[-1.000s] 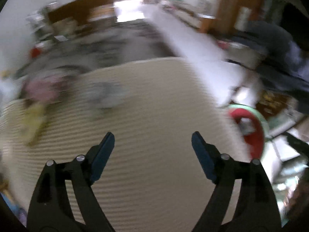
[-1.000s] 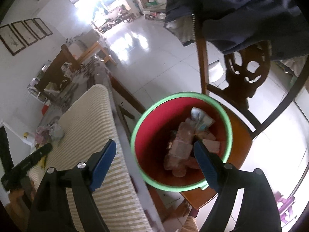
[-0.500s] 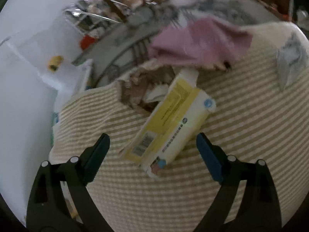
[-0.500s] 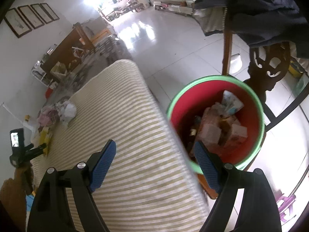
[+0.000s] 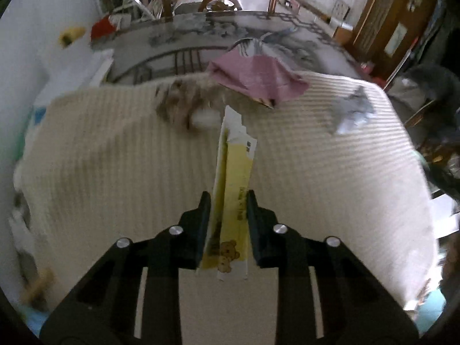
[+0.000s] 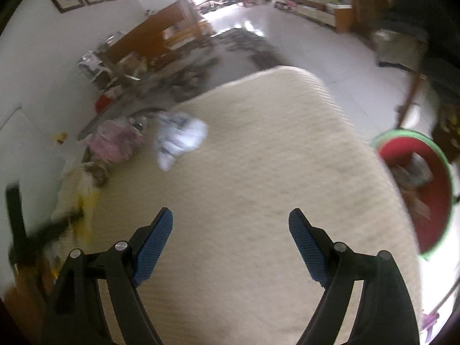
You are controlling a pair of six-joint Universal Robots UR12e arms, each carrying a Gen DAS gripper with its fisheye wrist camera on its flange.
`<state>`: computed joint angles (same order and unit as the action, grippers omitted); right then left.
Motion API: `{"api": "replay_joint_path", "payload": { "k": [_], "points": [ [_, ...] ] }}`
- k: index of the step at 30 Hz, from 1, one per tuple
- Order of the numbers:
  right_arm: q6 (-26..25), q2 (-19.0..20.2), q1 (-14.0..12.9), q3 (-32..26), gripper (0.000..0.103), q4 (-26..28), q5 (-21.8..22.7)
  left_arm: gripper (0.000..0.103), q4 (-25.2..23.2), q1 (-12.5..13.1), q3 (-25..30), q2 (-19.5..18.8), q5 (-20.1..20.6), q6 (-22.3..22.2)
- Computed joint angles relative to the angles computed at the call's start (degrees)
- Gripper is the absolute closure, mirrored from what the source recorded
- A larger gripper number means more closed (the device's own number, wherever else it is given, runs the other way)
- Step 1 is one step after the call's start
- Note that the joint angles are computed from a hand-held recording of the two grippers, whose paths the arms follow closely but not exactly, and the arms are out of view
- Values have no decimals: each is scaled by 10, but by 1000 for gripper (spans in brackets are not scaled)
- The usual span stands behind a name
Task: Collect trash
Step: 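Return to the table and grasp the yellow-white toothpaste box with the left gripper, then grasp the crumpled grey tissue with the right gripper while the left holds the box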
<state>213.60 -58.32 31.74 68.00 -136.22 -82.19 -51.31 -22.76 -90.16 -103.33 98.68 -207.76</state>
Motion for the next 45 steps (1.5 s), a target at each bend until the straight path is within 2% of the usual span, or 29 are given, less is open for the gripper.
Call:
{"api": "replay_joint_path", "payload": {
  "k": [3, 6, 11, 13, 14, 15, 17, 21, 27, 31, 35, 42, 44, 45],
  "points": [
    [23, 53, 0, -79, 15, 18, 21, 79, 17, -1, -35, 27, -31, -33],
    [58, 106, 2, -163, 14, 55, 18, 78, 22, 4, -64, 47, -55, -63],
    [98, 168, 2, -265, 15, 132, 30, 71, 25, 10, -85, 59, -76, -70],
    [73, 183, 8, -294, 30, 161, 0, 66, 33, 11, -92, 64, -80, -69],
    [52, 187, 9, -304, 48, 174, -2, 64, 38, 12, -95, 66, -81, -70],
    [39, 186, 10, -303, 53, 174, -1, 62, 41, 13, -99, 69, -83, -70],
    [19, 174, 11, -281, 55, 150, 3, 59, 44, 16, -104, 71, -87, -76],
    [-16, 138, 15, -225, 55, 109, -3, 55, 45, 23, -107, 69, -104, -79],
    [-63, 69, 24, -118, 55, 69, 0, 49, 40, 20, -99, 59, -116, -52],
    [-61, 35, 33, -65, 55, 40, -18, 48, 30, 17, -97, 54, -126, -44],
    [-35, 8, 43, -20, 55, 6, -35, 48, 26, 12, -96, 52, -122, -40],
    [3, -20, 52, 29, 54, -22, -22, 63, 34, 6, -95, 53, -106, -46],
    [1, -24, 52, 32, 54, -28, -33, 77, 40, 4, -92, 53, -101, -44],
    [4, -27, 52, 36, 54, -35, -39, 77, 43, 2, -89, 52, -98, -44]
  ]
}}
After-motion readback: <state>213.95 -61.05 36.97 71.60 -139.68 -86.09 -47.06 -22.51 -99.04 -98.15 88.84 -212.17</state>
